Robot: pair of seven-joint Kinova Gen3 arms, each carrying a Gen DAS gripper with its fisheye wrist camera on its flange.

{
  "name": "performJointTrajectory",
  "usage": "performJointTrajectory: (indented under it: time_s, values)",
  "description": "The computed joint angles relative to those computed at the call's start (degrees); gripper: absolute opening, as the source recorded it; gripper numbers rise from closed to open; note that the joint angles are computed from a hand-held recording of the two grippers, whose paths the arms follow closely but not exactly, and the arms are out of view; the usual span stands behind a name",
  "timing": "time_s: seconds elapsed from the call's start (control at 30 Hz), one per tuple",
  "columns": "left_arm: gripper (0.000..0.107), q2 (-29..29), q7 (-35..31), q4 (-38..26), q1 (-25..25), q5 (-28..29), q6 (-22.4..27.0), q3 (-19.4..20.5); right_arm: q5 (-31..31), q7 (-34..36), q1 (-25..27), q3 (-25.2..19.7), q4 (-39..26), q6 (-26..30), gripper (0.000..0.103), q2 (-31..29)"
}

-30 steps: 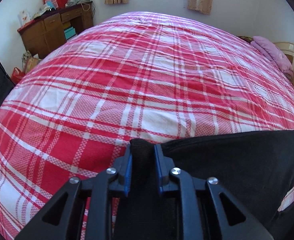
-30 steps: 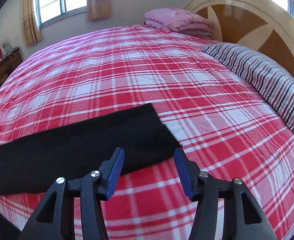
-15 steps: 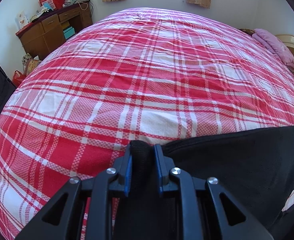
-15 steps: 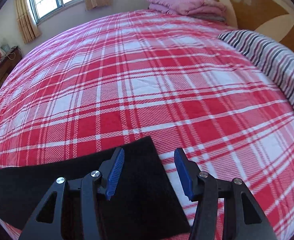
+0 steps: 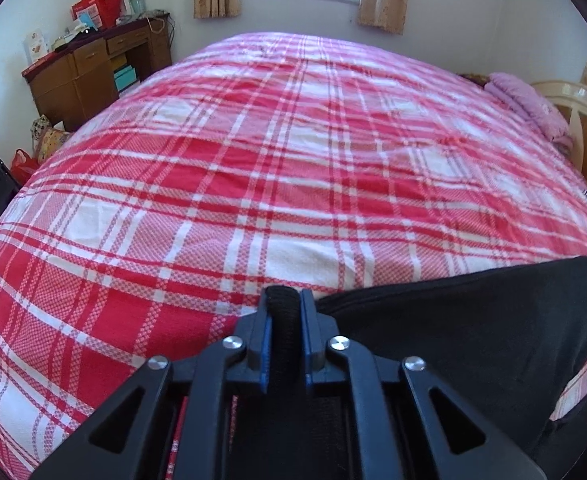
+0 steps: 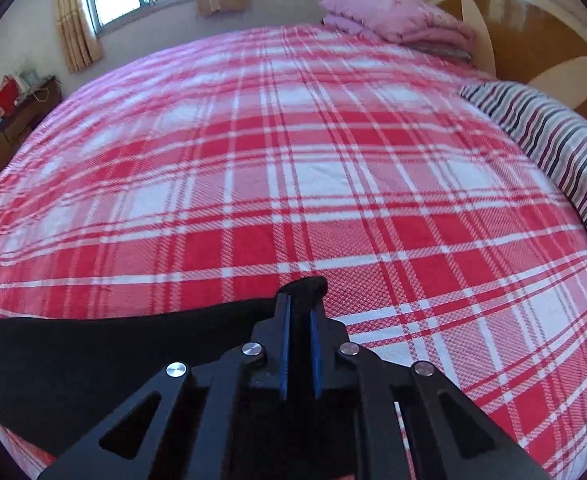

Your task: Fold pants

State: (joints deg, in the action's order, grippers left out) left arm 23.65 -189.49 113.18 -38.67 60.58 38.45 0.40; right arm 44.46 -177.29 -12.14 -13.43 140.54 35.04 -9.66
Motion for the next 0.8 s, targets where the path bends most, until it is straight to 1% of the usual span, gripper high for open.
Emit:
performJointTrajectory:
  time_s: [0.07,0.2,0.27,0.33,0.5,0.63,0.8]
  values:
    - [0.012,-0.4,-2.1,0.2,-2.0,1.5,2.8,0.2,-0.1,-1.2,-1.0,-2.3,0.2,2.1,0.008,-3.1]
    - [0.012,-0.9,-5.9,0.4,-4.3,3.8,8.8,-1.2,-1.0,-4.1,-2.7,-9.7,0.1,8.1,0.008,-10.2]
    - [0.012,-0.9,-6.8,0.2,-5.0,4.8,11.8,-2.1,-2.3,-4.5,-3.2,-13.3,0.1,10.6,0.008,-14.1]
    - [0.012,-0.8,-8.0,0.0,-6.3,5.8,15.5,-3.1,-4.2,-5.0,-3.2,-17.9,0.1,13.0,0.008,-18.3]
    - [0.012,-0.3,-12.2,0.3,-9.7,6.7,24.6,-5.7,-10.7,-3.7,-2.8,-27.7,0.0,16.3,0.008,-27.3]
    - [0.012,0.4,-15.0,0.3,-12.6,6.2,30.7,-7.6,-17.2,-2.3,-2.2,-33.2,-0.3,18.8,0.008,-34.1]
    - [0.012,2.0,-18.1,-0.3,-17.0,5.2,39.0,-9.2,-25.1,-0.5,-2.6,-37.8,-1.5,23.4,0.008,-44.2]
